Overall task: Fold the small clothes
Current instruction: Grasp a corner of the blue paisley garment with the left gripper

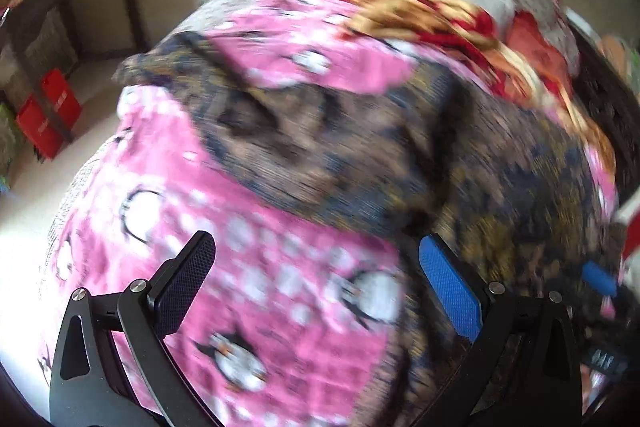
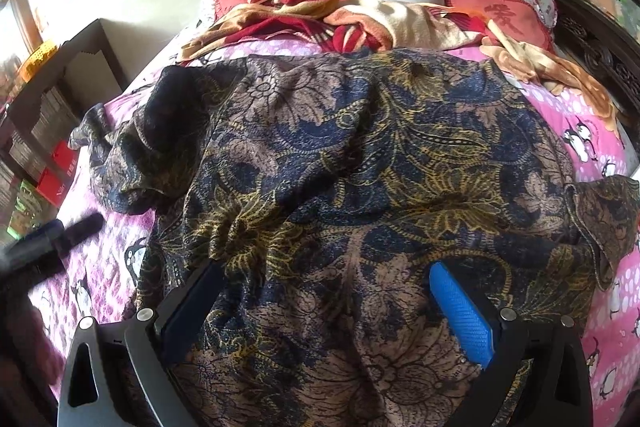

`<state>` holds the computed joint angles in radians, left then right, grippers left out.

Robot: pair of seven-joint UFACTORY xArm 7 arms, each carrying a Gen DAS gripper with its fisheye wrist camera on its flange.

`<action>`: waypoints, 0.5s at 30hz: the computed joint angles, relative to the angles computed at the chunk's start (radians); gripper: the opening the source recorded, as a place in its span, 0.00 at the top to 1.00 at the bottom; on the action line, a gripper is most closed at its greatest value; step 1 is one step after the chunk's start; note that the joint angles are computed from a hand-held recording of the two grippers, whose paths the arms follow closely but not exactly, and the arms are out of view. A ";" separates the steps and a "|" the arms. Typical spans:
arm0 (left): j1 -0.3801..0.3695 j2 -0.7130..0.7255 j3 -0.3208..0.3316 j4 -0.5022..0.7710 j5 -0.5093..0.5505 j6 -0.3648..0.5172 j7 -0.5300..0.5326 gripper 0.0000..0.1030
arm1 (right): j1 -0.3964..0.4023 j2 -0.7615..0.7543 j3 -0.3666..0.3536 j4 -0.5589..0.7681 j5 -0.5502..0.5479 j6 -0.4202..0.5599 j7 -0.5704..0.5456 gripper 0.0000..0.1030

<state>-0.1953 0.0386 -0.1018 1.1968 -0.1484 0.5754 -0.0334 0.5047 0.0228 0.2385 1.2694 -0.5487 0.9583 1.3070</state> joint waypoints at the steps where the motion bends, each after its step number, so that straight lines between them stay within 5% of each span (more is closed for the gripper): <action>1: 0.012 0.017 0.009 0.022 -0.025 0.003 0.007 0.01 | 0.000 0.004 0.000 0.002 0.003 -0.003 -0.005 0.00; 7: 0.118 0.183 0.045 0.212 -0.178 0.005 -0.007 0.01 | -0.002 0.020 -0.007 0.007 0.028 -0.026 -0.020 0.00; 11: 0.174 0.333 0.060 0.384 -0.183 0.036 -0.092 0.08 | 0.001 0.041 -0.013 0.023 0.041 -0.031 -0.046 0.00; 15: 0.246 0.479 0.026 0.563 -0.245 0.060 -0.153 0.10 | 0.008 0.069 -0.021 0.047 0.051 -0.028 -0.076 0.00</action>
<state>0.0506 0.5179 -0.0757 1.7596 -0.3939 0.6350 -0.1863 0.5122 0.0917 0.2178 1.3162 -0.4973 0.9304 1.2313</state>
